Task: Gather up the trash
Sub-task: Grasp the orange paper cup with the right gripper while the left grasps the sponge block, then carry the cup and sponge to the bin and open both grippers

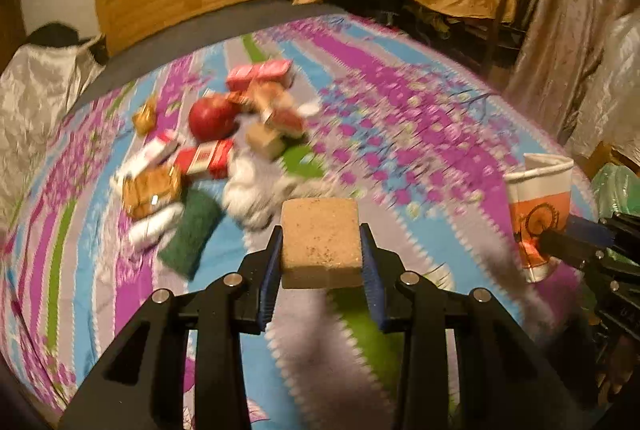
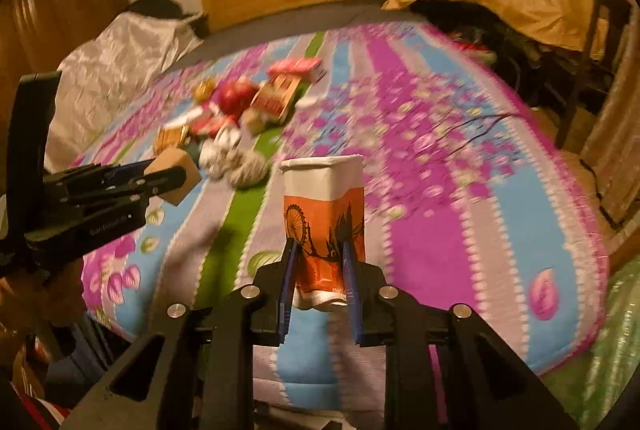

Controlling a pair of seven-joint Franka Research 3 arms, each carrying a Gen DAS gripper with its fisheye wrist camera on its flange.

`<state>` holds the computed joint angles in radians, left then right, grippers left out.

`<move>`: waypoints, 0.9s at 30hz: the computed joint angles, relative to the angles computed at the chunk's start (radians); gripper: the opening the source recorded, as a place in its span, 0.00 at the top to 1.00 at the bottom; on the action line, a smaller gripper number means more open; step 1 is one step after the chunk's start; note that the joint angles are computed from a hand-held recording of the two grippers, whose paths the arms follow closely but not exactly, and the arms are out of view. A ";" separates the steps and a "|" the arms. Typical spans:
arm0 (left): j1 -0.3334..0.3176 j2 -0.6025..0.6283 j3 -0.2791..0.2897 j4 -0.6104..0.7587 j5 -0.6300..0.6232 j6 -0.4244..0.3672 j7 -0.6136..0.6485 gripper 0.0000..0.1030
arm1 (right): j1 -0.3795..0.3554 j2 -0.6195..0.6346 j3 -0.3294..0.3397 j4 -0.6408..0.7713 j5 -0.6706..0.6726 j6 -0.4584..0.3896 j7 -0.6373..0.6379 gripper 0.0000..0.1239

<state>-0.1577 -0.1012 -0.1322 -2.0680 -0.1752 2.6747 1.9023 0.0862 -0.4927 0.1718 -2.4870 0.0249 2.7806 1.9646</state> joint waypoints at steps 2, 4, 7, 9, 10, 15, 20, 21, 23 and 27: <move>-0.016 -0.001 -0.011 0.020 -0.009 -0.004 0.010 0.66 | -0.029 -0.054 0.002 -0.022 -0.015 -0.014 0.019 0.81; -0.035 0.002 -0.026 0.045 -0.014 -0.008 0.013 0.66 | -0.066 -0.120 0.003 -0.044 -0.030 -0.044 0.041 0.81; -0.069 0.012 -0.047 0.083 -0.037 -0.020 0.037 0.66 | -0.136 -0.243 -0.002 -0.081 -0.050 -0.108 0.078 0.81; -0.098 0.022 -0.068 0.113 -0.047 -0.026 0.056 0.66 | -0.181 -0.326 -0.014 -0.105 -0.060 -0.157 0.094 0.81; -0.109 0.025 -0.075 0.121 -0.052 -0.029 0.065 0.66 | -0.201 -0.364 -0.024 -0.117 -0.062 -0.181 0.098 0.81; -0.185 0.054 -0.131 0.185 -0.073 -0.043 0.124 0.66 | -0.335 -0.546 -0.078 -0.159 -0.100 -0.332 0.098 0.81; -0.258 0.094 -0.187 0.244 -0.085 -0.051 0.181 0.66 | -0.458 -0.684 -0.140 -0.188 -0.141 -0.460 0.063 0.81; -0.270 0.105 -0.196 0.259 -0.087 -0.058 0.189 0.66 | -0.487 -0.706 -0.153 -0.188 -0.154 -0.484 0.054 0.81; -0.291 0.128 -0.215 0.289 -0.084 -0.072 0.195 0.66 | -0.529 -0.741 -0.172 -0.195 -0.170 -0.515 0.036 0.81; -0.324 0.171 -0.245 0.341 -0.069 -0.103 0.204 0.66 | -0.610 -0.787 -0.217 -0.202 -0.201 -0.555 -0.002 0.81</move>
